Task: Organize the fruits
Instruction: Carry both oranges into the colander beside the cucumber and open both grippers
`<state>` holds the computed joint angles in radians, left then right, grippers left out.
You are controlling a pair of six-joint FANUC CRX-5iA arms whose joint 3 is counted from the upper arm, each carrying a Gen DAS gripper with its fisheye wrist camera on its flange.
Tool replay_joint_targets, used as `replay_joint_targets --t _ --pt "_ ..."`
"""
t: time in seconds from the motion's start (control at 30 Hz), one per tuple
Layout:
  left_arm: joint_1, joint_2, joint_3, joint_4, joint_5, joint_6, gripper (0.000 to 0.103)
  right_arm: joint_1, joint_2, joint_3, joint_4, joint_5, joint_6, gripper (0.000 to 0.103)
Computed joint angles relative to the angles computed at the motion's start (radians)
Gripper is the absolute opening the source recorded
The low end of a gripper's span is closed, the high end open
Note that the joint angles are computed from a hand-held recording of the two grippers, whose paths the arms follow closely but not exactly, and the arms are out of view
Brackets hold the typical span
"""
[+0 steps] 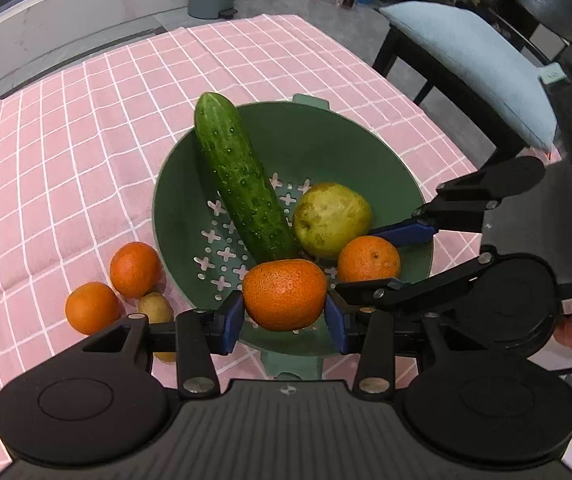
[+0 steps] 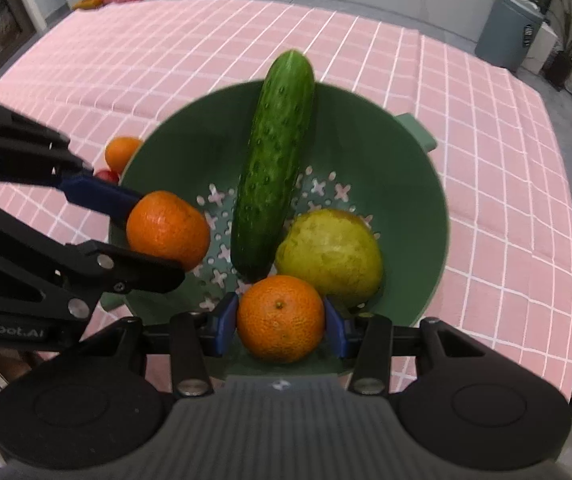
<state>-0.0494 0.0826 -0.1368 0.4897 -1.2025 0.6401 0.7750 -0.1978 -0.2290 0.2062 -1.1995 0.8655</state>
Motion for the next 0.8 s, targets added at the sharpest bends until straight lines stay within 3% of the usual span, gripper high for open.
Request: replay_joint_targets --t 0.4,0.6,0.67,0.8 --pt "-0.008 0.018 0.007 -0.001 0.004 0.016 0.050 -0.006 0.016 0.009 -0.011 -0.015 0.050 0.044" --pt "0.006 0.000 -0.014 0.028 0.014 0.009 0.059 0.010 0.008 0.007 0.013 -0.021 0.025 0.045" --pt "0.013 -0.013 -0.026 0.048 0.024 0.004 0.065 0.020 -0.001 0.006 0.031 -0.026 0.010 0.049" --pt "0.032 -0.051 -0.061 0.098 0.043 -0.023 0.065 0.056 -0.027 -0.014 0.105 -0.025 -0.051 0.055"
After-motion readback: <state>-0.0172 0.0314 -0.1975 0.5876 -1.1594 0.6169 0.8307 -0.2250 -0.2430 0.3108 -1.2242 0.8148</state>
